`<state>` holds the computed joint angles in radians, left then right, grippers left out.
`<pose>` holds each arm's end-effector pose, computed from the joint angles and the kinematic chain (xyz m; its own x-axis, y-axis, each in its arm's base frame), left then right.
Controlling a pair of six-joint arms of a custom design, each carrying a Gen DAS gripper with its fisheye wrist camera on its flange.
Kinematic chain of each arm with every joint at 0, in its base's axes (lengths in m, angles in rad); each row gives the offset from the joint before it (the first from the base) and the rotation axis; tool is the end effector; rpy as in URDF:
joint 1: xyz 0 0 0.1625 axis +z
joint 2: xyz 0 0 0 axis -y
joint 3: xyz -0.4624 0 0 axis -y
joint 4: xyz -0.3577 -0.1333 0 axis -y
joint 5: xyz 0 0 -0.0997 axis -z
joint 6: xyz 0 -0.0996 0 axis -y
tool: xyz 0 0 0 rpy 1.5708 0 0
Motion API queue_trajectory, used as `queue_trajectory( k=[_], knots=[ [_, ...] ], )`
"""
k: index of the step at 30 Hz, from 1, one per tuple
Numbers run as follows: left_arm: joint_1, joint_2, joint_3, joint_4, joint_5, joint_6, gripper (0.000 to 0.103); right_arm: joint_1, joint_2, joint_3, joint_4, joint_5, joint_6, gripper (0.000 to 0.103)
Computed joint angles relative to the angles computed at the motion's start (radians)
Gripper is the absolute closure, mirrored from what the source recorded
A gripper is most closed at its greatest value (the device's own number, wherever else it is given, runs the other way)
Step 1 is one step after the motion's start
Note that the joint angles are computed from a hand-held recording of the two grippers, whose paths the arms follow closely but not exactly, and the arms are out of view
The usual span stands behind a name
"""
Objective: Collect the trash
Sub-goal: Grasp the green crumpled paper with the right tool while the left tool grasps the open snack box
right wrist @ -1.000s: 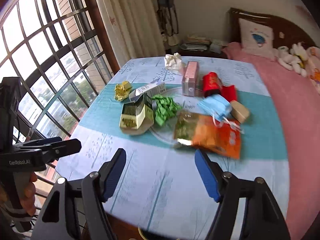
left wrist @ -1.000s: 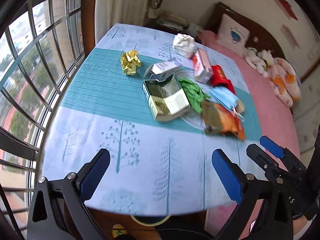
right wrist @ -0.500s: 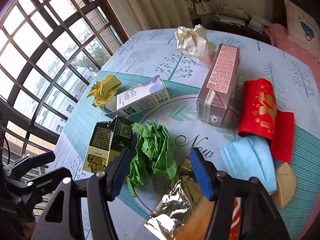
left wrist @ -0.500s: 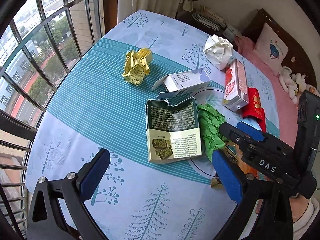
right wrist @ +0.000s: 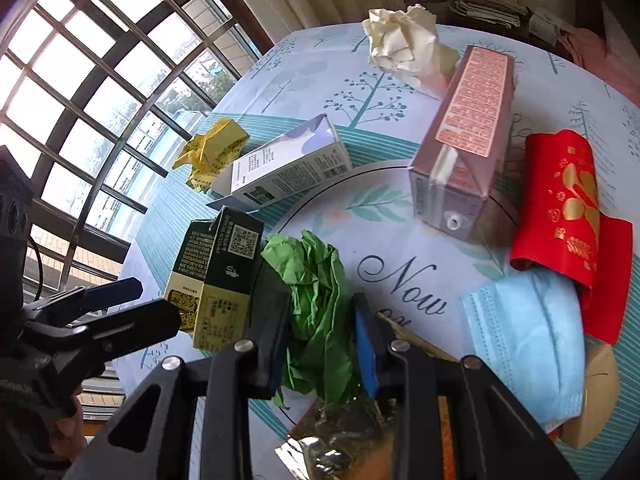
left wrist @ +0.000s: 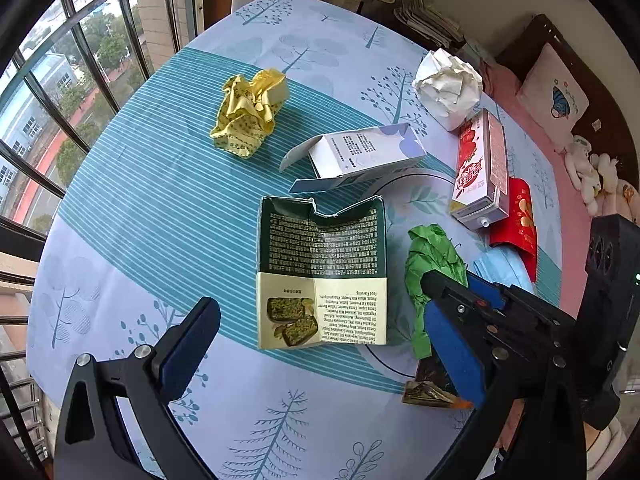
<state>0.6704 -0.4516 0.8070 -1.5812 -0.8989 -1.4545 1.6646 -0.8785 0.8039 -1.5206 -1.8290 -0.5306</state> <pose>-0.5203 -0.6618 0.1328 -0.7697 -0.4944 -0.4039 -0.2336 0.8069 -0.5426 0.1780 -0.7405 0.4513 -0.7834 -0.5764 0.2325 -0.5682 0.8158 0.1081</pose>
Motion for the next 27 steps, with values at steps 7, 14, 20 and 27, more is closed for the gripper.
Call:
queue_trajectory(
  k=[7,14,20,27],
  knots=[
    [0.029,0.083,-0.158,0.142,-0.016,-0.005,0.002,-0.015,-0.002,-0.028,0.027,0.016,0.012,0.073],
    [0.059,0.161,-0.300,0.272,-0.039,-0.026,0.002,-0.014,-0.017,-0.004,0.006,0.023,0.023,0.073],
    [0.059,0.130,-0.225,0.221,-0.041,-0.018,0.021,-0.013,-0.032,0.019,-0.008,0.028,0.024,0.073],
    [0.029,0.083,-0.135,0.181,-0.025,-0.027,0.024,-0.008,-0.061,0.059,-0.046,0.040,0.038,0.073]
  ],
)
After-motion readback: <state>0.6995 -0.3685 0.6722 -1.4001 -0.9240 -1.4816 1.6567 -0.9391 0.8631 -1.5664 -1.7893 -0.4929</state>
